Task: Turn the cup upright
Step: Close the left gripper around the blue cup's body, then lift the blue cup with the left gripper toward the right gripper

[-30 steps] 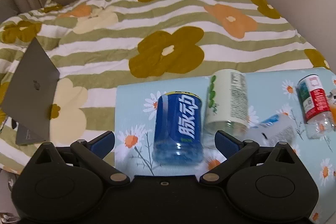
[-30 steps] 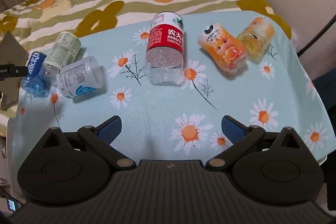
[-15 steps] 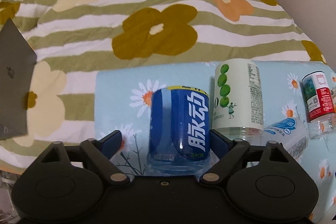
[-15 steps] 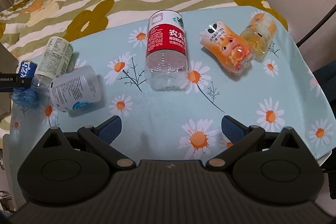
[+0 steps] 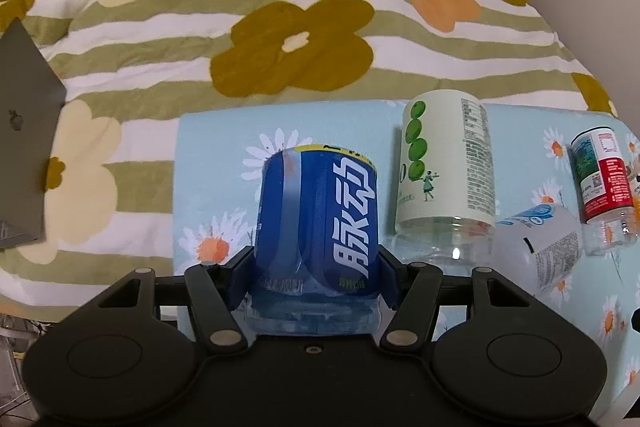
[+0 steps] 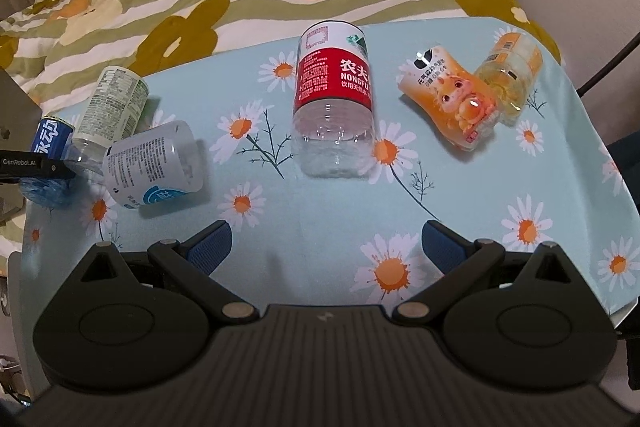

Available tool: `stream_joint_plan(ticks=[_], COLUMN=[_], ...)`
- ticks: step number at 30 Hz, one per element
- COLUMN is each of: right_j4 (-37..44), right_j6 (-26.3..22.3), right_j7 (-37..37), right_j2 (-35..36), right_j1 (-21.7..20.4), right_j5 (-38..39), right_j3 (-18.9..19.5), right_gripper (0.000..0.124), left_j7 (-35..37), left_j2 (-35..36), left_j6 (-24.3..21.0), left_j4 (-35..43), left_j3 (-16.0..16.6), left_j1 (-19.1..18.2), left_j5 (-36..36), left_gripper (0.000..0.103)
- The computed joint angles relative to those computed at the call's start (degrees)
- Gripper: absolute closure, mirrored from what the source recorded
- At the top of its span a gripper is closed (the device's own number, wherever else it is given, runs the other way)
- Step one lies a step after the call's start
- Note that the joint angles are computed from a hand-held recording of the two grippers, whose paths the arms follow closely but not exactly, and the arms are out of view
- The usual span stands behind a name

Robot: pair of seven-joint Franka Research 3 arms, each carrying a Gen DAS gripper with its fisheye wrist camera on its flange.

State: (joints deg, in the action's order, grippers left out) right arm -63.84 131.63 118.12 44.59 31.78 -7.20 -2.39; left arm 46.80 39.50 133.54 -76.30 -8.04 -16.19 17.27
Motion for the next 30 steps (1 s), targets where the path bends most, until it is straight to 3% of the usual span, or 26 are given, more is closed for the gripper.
stream_joint_plan(ticks=[9,18,25,30], right_j4=[-8.97,-22.43,-31.43,-35.75], right_j6=[8.29,17.77,21.52,22.78], right_j7=[-4.82,-16.77,-31.12,-39.73], right_j2=[-5.72,-14.35,-19.76,-21.61], right_j1=[-2.24,-7.31,-13.23,-15.53], right_j5=[1.7,7.3,15.93,20.64], right_j3=[1.47,4.31,7.7,8.34], right_gripper=[0.021,0.021,0.021,0.021], left_j7=[-10.07,-23.92,-32.47,-36.32], left_j2=[-6.32,-9.85,-6.31,0.21], left_j6=[0.66,-2.55,-6.19,-6.74], left_j4=[-5.58,-6.5,-0.53,7.14], left_j3=[2.19,1.63,0.61,1.0], left_j1=[-4.32,-10.45,-16.6,-20.63], left_j5=[6.89,15.54,19.53,20.35], left_gripper=[0.038,0.038,0.038,0.038])
